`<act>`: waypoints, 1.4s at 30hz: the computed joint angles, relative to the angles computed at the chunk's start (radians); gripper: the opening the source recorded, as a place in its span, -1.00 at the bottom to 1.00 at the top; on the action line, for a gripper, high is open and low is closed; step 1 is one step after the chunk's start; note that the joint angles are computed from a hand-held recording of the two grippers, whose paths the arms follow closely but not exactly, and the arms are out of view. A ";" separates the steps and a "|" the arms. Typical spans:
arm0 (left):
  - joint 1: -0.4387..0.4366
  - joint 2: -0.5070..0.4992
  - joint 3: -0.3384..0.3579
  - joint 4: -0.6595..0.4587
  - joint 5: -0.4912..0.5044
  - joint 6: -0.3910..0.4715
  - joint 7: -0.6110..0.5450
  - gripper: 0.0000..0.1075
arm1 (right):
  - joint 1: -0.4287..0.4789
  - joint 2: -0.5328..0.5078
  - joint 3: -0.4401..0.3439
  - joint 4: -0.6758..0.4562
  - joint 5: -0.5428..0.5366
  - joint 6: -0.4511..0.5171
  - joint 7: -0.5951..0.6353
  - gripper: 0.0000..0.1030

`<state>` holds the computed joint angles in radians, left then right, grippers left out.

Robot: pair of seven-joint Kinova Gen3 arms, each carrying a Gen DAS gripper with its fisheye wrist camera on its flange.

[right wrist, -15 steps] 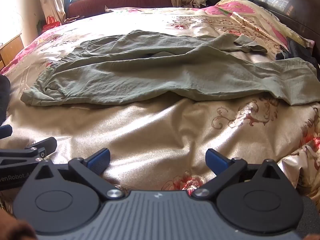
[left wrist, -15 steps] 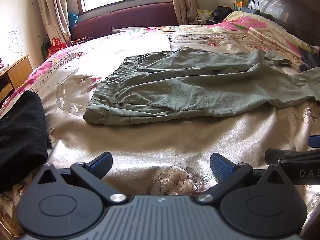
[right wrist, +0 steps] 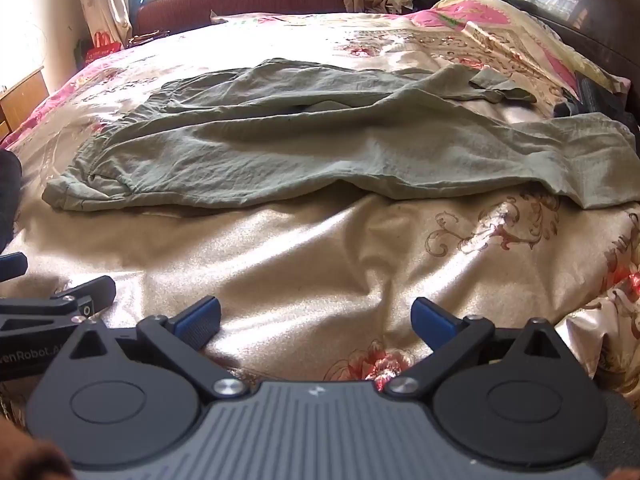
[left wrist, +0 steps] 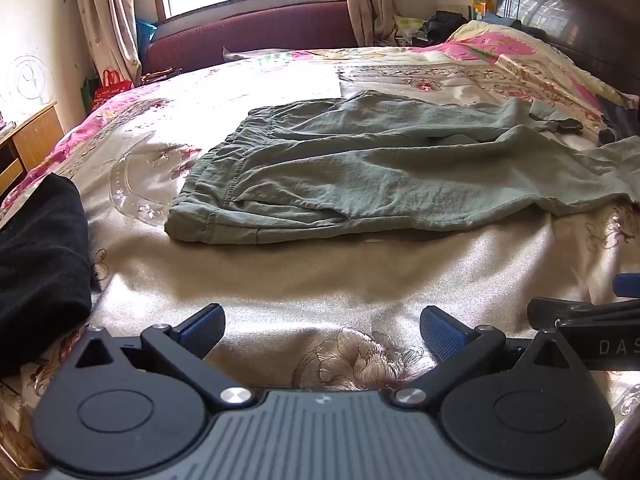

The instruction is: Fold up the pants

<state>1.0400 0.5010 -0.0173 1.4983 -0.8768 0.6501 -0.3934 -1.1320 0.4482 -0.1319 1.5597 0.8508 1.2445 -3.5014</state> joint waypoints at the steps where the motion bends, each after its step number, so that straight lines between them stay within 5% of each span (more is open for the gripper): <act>1: 0.000 0.000 0.000 0.000 0.000 0.000 0.000 0.92 | 0.002 0.006 0.001 0.001 0.003 -0.007 -0.004 0.96; 28: -0.053 0.028 -0.055 -0.022 -0.009 -0.021 -0.017 0.92 | 0.046 0.055 0.050 -0.101 0.086 -0.130 0.217 0.95; 35: -0.102 0.030 -0.088 -0.006 -0.061 -0.108 -0.038 0.92 | 0.067 0.096 0.081 -0.149 0.099 -0.183 0.380 0.95; 42: -0.152 0.065 -0.100 -0.029 -0.054 -0.201 -0.181 0.92 | 0.103 0.118 0.108 -0.166 0.084 -0.288 0.498 0.94</act>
